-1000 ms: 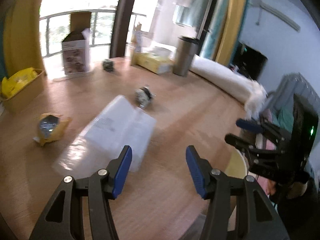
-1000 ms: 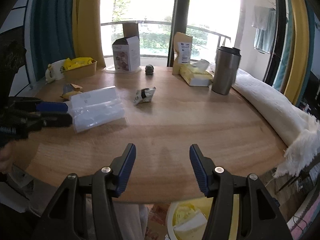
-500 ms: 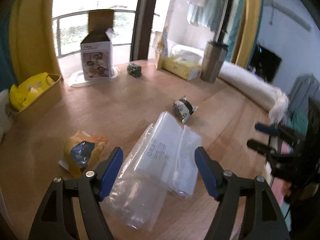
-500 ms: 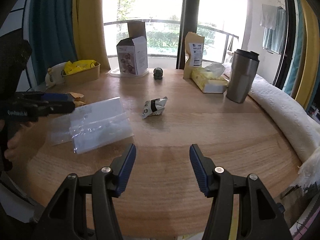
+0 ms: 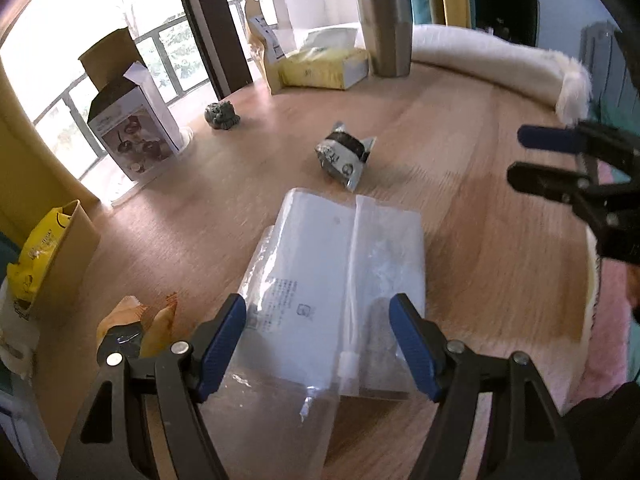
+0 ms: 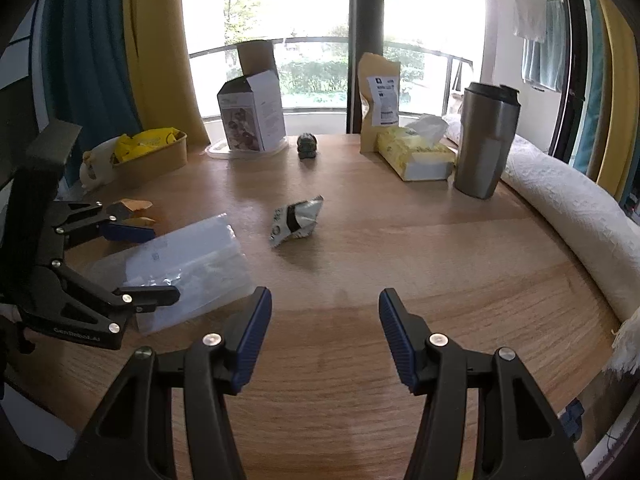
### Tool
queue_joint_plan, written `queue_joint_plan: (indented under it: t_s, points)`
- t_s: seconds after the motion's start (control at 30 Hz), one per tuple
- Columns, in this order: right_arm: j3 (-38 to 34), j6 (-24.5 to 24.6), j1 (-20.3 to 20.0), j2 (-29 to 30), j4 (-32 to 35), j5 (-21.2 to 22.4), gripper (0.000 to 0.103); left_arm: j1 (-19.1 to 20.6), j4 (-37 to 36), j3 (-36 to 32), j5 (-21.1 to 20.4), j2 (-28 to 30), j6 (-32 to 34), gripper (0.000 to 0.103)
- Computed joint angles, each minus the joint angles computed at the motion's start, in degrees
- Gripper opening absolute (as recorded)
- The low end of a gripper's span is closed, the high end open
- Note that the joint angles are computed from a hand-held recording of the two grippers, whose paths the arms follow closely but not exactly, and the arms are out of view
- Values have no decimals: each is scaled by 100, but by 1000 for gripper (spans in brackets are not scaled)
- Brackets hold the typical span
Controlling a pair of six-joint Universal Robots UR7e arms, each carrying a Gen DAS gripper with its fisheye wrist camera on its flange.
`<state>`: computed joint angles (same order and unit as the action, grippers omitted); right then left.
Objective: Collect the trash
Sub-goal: 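Grasp the silver snack wrapper with the right gripper while the left grasps a clear bag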
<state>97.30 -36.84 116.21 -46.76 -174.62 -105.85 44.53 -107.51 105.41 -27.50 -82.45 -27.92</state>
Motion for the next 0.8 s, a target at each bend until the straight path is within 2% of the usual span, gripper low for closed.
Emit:
queue_joint_plan:
  t_s: [0.17, 0.23, 0.27, 0.3, 0.4, 0.5, 0.67, 0.8]
  points:
    - [-125, -239, -48, 62, 223, -69, 54, -101, 364, 66, 404, 130, -1, 74]
    - [-282, -327, -38, 162, 336, -132, 54, -155, 277, 161, 521, 162, 211, 74]
    - [-380, -330, -38, 219, 403, -123, 54, -177, 147, 219, 543, 159, 323, 70]
    - [-480, -307, -34, 275, 485, -106, 54, -179, -66, 271, 481, 142, 473, 59]
    - [-872, -47, -11, 472, 944, 16, 54, -169, -492, 385, 308, 80, 675, 40]
    - [-1206, 48, 52, 703, 1172, 112, 54, -177, -848, 461, 221, 53, 892, 27]
    - [-1807, 58, 166, 1151, 1467, 98, 54, -267, -1396, 595, 10, -118, 1067, 9]
    - [-2322, 258, 211, 1483, 1743, 65, 54, -305, -1565, 645, -42, -354, 937, 6]
